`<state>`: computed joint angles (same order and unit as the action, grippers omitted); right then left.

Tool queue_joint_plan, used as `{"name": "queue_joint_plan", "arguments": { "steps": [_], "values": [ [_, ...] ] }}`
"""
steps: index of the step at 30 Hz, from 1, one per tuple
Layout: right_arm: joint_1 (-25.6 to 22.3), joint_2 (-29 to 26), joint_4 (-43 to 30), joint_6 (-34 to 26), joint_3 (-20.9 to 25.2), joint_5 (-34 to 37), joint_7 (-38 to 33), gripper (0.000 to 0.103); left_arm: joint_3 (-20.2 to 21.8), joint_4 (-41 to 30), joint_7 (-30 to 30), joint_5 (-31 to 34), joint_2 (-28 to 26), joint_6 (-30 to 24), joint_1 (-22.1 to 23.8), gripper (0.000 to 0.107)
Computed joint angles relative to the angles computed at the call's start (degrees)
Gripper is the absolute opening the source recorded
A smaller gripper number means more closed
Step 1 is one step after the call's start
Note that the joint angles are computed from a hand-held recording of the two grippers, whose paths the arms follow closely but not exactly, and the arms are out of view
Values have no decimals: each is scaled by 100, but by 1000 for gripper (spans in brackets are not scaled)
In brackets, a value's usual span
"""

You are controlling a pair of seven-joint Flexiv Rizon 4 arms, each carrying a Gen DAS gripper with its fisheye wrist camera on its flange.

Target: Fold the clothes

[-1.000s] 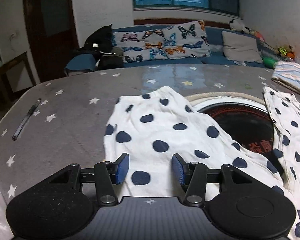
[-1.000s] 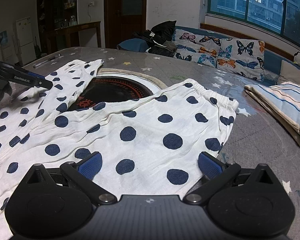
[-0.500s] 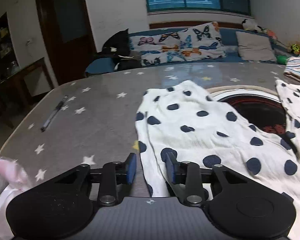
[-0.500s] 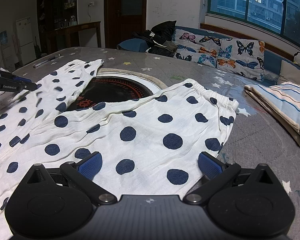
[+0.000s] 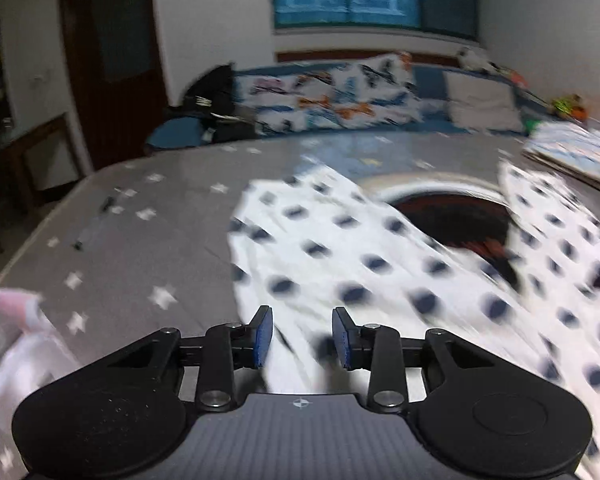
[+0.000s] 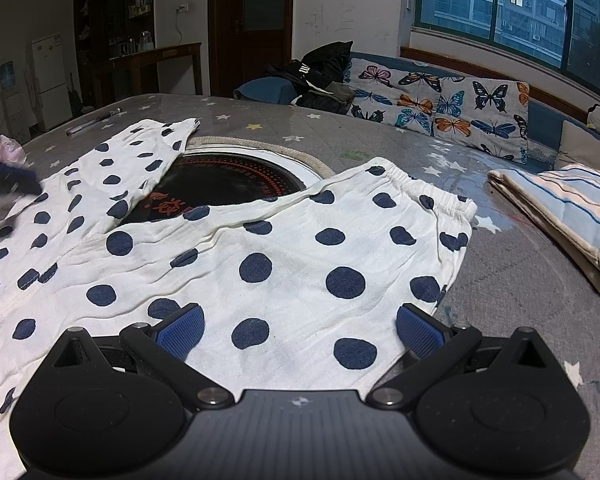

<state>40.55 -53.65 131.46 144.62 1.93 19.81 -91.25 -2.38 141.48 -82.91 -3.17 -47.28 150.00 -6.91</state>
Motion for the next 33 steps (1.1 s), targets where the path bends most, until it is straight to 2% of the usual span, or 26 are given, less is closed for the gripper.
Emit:
{"name": "queue_joint_plan", "arguments": {
  "steps": [4, 10, 14, 17, 19, 24, 27, 33],
  "values": [
    [3, 4, 0, -7, 0, 7, -7, 103, 58, 269, 26, 70, -158, 289, -145, 37],
    [12, 13, 1, -23, -3, 20, -15, 103, 266, 512, 269, -208, -394, 934, -397, 42],
    [21, 187, 100, -172, 35, 35, 43, 103, 224, 643, 401, -403, -259, 858, -374, 42],
    [38, 401, 223, -356, 70, 38, 138, 103, 192, 767, 357, -317, -143, 1013, -356, 45],
    [196, 538, 393, -286, 71, 117, 84, 103, 150, 838, 409, -208, -46, 1083, -409, 50],
    [592, 900, 1014, -55, 253, 226, -197, 103, -6, 834, 638, 306, -41, 1091, -499, 51],
    [790, 932, 1298, 104, 427, 312, -290, 103, -47, 849, 762, 526, -170, 1100, -558, 51],
    [1493, 748, 1453, -10, 278, 902, -623, 103, 83, 1014, 1167, 346, -421, 1204, -854, 51]
  ]
}}
